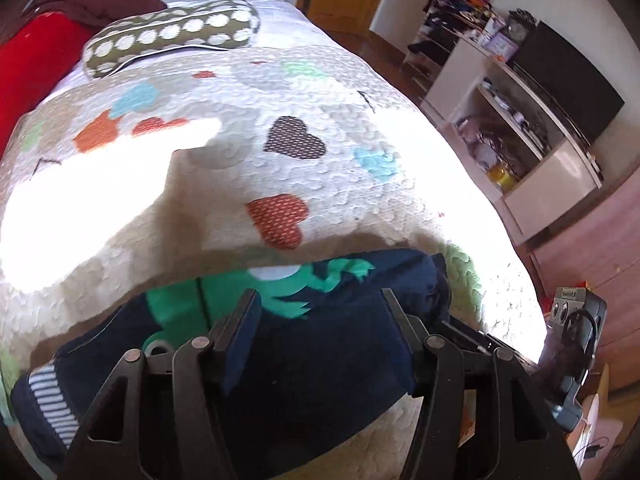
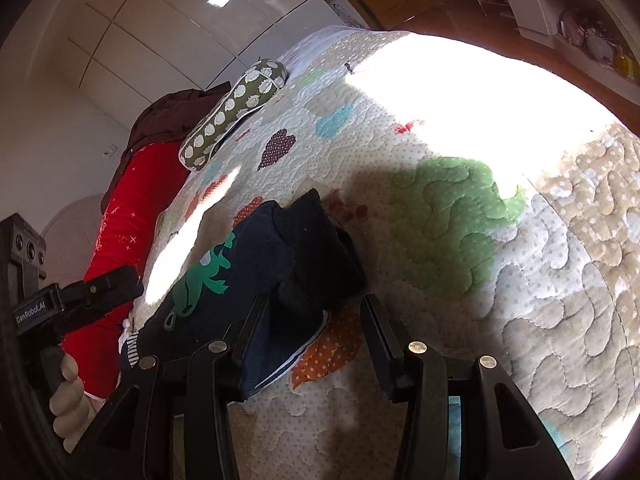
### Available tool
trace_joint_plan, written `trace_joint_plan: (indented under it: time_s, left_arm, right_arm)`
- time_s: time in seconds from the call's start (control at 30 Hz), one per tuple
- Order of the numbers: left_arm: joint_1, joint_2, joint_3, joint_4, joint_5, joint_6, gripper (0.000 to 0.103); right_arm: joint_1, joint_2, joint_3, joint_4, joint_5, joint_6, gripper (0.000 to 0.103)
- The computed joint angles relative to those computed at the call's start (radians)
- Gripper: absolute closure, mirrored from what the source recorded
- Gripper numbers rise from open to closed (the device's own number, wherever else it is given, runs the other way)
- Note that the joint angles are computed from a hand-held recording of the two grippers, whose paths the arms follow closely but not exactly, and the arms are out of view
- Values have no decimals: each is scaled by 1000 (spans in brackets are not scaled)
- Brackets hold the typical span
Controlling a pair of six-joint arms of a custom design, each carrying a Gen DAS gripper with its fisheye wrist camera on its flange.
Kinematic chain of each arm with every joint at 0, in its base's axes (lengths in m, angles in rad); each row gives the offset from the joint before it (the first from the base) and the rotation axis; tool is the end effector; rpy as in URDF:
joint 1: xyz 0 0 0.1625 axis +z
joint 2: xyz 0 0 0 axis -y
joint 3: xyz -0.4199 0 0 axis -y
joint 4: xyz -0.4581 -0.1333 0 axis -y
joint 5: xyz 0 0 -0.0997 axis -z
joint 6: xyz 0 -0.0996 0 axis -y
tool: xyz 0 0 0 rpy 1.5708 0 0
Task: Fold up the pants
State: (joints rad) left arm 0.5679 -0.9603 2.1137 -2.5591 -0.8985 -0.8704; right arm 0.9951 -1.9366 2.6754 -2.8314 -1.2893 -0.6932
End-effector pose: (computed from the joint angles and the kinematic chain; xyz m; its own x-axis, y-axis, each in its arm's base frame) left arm -0.3265 -0.4400 -0.0055 -0.8514 0.0549 -0.5216 0.2802 0.8883 -0.3638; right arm -0.0406 -0.3582 0.2129 -0.9794 -0.1517 0.1333 -0.2000 0.8193 -0.5373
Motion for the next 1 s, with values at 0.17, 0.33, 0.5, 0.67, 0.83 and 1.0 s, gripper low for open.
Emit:
trace_joint_plan:
  time_s: [0.17,0.33,0.5,0.67,0.83,1.0]
  left_arm:
    - [76,168,-184,-6,-77,147,45]
    - [152,269,-301,46,-192,236,45]
    - [177,267,-296,22,-294,300,83]
    - [152,158,-177,-87,-285,271,100]
    - [100,-24,37,-239,-202,164,100]
    - [52,-231,246,-200,-61,-90,79]
  right_arm:
    - [12,44,-6,-21,2,-19,47]
    - [15,78,14,-94,12,-43,46]
    - [36,109,13,-120,12,-66,89]
    - [92,68,19,-96,19,-89,90]
    - [190,30,36,-39,-4,-131,90]
    - [325,153,49,-96,-111,-167,80]
